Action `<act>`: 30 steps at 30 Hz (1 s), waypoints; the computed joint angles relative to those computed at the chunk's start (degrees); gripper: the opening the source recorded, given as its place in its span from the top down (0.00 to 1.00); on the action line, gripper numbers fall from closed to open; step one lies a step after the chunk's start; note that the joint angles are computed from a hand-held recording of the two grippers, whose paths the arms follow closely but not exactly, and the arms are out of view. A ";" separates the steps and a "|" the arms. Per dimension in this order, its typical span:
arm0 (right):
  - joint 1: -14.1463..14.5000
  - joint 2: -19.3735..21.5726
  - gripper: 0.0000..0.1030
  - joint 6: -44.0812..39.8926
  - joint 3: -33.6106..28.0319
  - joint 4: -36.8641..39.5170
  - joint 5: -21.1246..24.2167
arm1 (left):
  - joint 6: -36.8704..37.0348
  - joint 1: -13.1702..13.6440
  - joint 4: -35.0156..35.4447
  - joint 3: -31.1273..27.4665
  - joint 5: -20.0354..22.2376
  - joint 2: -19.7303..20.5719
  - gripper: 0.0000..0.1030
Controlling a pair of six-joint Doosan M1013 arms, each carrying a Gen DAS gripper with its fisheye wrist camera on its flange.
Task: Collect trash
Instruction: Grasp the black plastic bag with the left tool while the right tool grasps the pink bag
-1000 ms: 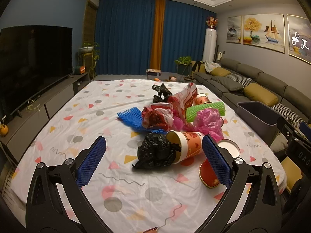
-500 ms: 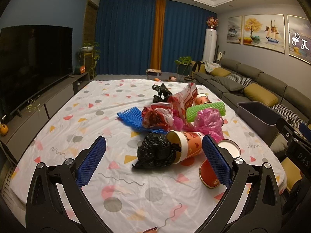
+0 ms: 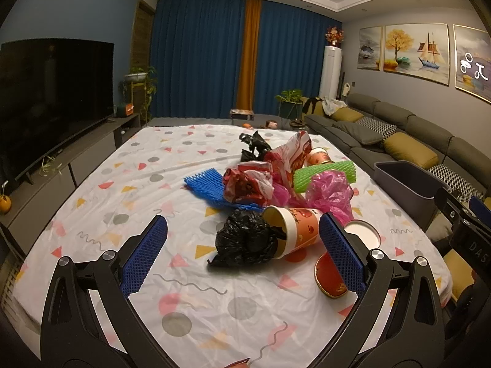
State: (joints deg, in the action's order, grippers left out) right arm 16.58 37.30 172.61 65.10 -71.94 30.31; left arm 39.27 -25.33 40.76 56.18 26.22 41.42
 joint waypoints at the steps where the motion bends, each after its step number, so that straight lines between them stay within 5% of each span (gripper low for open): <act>1: -0.03 0.07 0.05 -0.18 -0.07 0.22 -0.06 | -0.77 -0.10 0.68 0.09 -0.12 0.16 0.05; 15: -0.95 1.59 0.05 -3.63 -1.68 3.55 -3.79 | -2.52 0.98 0.35 -0.99 0.74 2.01 0.10; 23: -1.94 4.32 0.05 -10.80 -5.92 10.41 -6.44 | 12.20 2.44 -14.35 -6.39 2.23 5.75 0.24; 30: -2.87 7.52 0.11 -26.57 -11.49 26.00 -7.01 | 29.47 3.89 -34.00 -15.78 10.81 11.02 0.36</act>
State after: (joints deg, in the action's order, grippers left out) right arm 13.71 44.82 146.04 53.61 -45.94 23.31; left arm 68.75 -21.44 6.77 40.40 37.03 52.45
